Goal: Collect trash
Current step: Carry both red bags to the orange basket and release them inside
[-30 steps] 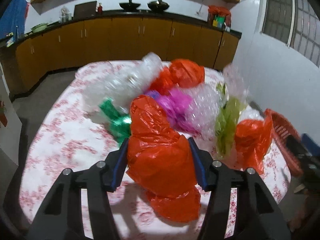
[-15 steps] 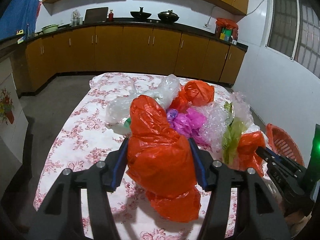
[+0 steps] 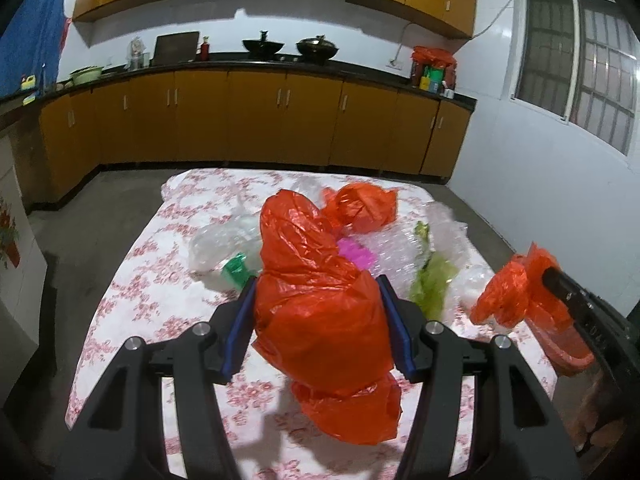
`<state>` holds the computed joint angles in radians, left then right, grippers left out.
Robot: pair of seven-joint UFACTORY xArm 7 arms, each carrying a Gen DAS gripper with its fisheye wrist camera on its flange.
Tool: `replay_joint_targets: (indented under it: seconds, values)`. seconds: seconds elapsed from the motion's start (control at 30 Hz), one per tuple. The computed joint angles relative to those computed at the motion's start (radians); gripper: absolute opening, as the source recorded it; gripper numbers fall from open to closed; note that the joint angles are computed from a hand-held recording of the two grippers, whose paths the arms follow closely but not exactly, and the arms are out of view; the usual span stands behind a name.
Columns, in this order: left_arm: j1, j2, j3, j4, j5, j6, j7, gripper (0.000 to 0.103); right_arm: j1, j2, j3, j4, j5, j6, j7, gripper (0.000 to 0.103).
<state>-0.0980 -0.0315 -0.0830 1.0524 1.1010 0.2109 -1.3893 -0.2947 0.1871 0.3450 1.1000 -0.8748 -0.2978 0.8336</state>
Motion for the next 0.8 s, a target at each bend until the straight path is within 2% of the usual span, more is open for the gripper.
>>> replay_joint_targets:
  seconds: [0.13, 0.23, 0.33, 0.4, 0.47, 0.57, 0.73, 0.8]
  values:
    - [-0.013, 0.013, -0.006, 0.025, -0.009, -0.013, 0.019, 0.057, 0.082, -0.034, -0.099, -0.035, 0.103, -0.044, -0.071, 0.003]
    - [-0.031, 0.03, -0.008, 0.055, -0.023, -0.03, 0.041, 0.056, 0.16, -0.06, -0.193, -0.07, 0.227, -0.076, -0.174, 0.003]
    - [-0.06, 0.063, -0.009, 0.107, -0.034, -0.05, 0.074, 0.056, 0.22, -0.088, -0.267, -0.102, 0.382, -0.09, -0.297, 0.003]
    - [-0.086, 0.094, -0.007, 0.147, -0.071, -0.067, 0.124, 0.056, 0.261, -0.101, -0.314, -0.121, 0.534, -0.096, -0.422, 0.003]
    - [-0.119, 0.138, -0.006, 0.201, -0.12, -0.081, 0.19, 0.056, 0.288, -0.108, -0.351, -0.133, 0.685, -0.101, -0.542, 0.003]
    - [-0.156, 0.216, -0.02, 0.294, -0.204, -0.099, 0.312, 0.056, 0.302, -0.103, -0.379, -0.132, 0.847, -0.1, -0.666, 0.003]
    - [-0.178, 0.383, -0.108, 0.487, -0.394, -0.082, 0.578, 0.056, 0.332, -0.07, -0.428, -0.098, 1.114, -0.094, -0.85, 0.003]
    - [-0.189, 0.462, -0.151, 0.584, -0.455, -0.06, 0.683, 0.056, 0.328, -0.056, -0.434, -0.084, 1.158, -0.091, -0.874, 0.003]
